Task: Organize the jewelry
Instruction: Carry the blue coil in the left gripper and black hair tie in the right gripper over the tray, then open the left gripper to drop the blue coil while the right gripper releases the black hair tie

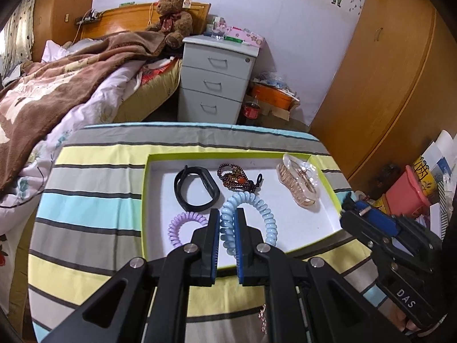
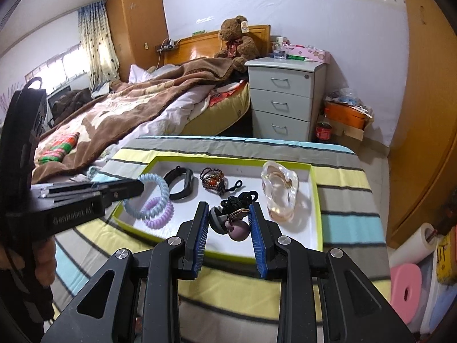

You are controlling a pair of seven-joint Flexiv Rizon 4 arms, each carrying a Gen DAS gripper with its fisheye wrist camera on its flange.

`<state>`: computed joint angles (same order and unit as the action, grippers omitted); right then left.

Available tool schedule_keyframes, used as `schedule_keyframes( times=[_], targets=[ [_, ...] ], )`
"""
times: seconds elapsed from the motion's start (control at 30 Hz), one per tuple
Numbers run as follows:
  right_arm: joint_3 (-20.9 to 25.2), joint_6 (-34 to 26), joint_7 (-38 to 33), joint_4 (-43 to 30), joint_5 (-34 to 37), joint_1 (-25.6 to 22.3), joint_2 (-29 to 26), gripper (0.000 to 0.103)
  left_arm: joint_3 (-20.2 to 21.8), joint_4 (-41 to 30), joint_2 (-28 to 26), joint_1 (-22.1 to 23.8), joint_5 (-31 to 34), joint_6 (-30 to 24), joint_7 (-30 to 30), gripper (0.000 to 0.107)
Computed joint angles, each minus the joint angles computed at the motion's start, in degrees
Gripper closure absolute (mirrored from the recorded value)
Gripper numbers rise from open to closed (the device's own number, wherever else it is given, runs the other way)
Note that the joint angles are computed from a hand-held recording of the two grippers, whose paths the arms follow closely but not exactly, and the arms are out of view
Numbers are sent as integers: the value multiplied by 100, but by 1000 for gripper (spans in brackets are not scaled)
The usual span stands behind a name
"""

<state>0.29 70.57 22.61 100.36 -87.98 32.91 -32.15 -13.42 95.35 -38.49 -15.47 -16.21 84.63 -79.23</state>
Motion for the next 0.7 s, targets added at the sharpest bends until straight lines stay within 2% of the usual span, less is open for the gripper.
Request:
schedule_keyframes(
  times=[0.23, 0.43, 0.7],
  targets=[
    [-152, 298, -865, -425, 787, 19, -453, 74, 212, -427, -337, -181, 26, -416, -126, 97],
    [-250, 361, -1821, -677, 1797, 135, -760, 74, 371, -747, -560, -288, 101, -758, -241, 96],
    [-328, 315, -2949, -940, 2888, 338, -1041, 74, 463, -941, -683, -345, 206, -929, -341, 96]
  ],
)
